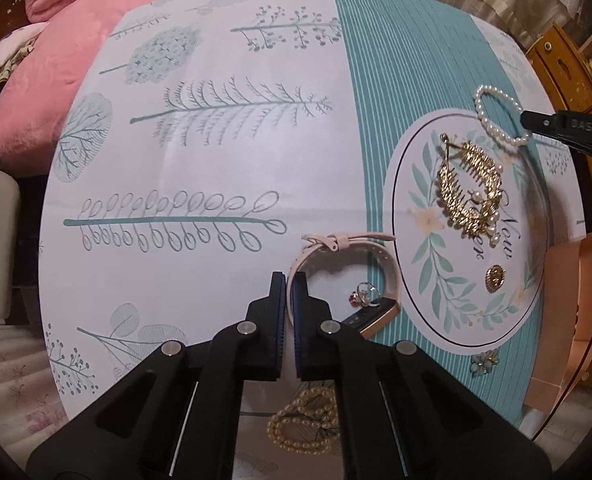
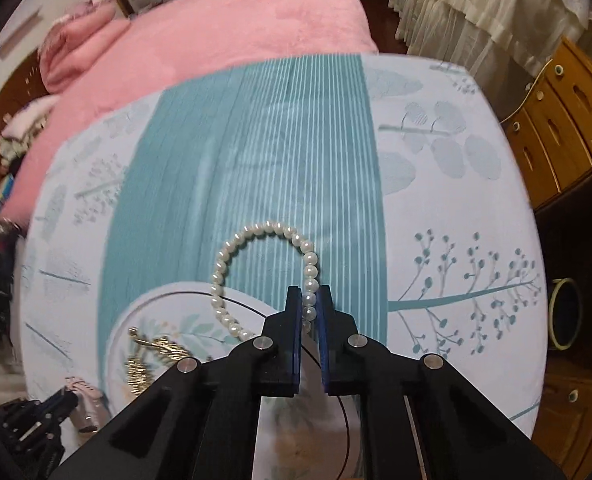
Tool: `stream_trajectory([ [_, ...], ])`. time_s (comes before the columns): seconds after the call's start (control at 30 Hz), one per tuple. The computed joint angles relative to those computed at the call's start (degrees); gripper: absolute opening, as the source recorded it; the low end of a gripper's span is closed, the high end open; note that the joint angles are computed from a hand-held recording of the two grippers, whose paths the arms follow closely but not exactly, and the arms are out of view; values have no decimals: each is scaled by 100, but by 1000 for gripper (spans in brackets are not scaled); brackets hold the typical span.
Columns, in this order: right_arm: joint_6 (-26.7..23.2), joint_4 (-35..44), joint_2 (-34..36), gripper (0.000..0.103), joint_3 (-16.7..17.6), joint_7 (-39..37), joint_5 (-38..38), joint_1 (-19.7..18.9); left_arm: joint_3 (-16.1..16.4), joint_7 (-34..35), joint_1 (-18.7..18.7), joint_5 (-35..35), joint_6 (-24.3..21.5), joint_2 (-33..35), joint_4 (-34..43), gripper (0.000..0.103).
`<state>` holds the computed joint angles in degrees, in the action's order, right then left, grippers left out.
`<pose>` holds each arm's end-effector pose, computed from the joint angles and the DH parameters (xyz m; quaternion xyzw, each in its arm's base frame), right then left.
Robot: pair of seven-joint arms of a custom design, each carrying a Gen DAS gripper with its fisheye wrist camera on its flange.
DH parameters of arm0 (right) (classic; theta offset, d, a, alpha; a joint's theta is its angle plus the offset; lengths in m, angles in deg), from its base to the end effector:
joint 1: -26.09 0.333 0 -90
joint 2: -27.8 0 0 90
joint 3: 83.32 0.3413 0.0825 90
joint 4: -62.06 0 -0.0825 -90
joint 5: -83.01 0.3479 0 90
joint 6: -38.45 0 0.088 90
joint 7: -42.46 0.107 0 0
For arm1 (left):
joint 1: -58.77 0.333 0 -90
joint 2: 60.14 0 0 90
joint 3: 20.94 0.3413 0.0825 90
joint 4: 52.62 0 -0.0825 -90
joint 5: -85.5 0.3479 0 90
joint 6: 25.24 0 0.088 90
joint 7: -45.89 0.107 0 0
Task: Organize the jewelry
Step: 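Grasp the pink-strap watch with the left tool while the right tool grasps the pearl bracelet, then lower the watch into the pink tray with the left tool while the right tool releases pearls there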
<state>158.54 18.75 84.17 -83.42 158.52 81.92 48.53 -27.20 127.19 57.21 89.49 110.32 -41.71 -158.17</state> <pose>0.7460 0.3064 0.4066 -0.6757 0.7155 -0.0719 0.1622 0.6234 -0.0783 0.4186 -0.6962 0.7105 -0.0758 0.0690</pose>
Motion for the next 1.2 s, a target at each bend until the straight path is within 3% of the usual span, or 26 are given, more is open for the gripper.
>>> stream_trajectory([
  [0.17, 1154, -1767, -1191, 7, 94, 49, 61, -17, -14, 28, 22, -44, 101, -281, -128, 2],
  [0.37, 2052, -3428, -2488, 7, 235, 33, 158, -97, -130, 222, -15, -258, 231, -694, -242, 2],
  [0.5, 2362, -4523, -3434, 7, 339, -128, 244, -206, -247, 478, -110, -477, 285, -993, -302, 2],
  [0.7, 2484, -6172, -4906, 7, 474, -276, 455, -315, -443, 824, -428, -730, 319, -1306, -373, 2],
  [0.87, 2442, -7190, -5727, 6, 505, -110, 411, -350, -576, 1034, -727, -798, 302, -1386, -409, 2],
  [1.03, 2463, -7860, -6148, 7, 528, -29, 539, -399, -694, 1210, -1005, -802, 194, -1350, -413, 2],
  [1.2, 2612, -8078, -6076, 7, 531, -127, 768, -398, -756, 1293, -1204, -728, 44, -1320, -455, 2],
])
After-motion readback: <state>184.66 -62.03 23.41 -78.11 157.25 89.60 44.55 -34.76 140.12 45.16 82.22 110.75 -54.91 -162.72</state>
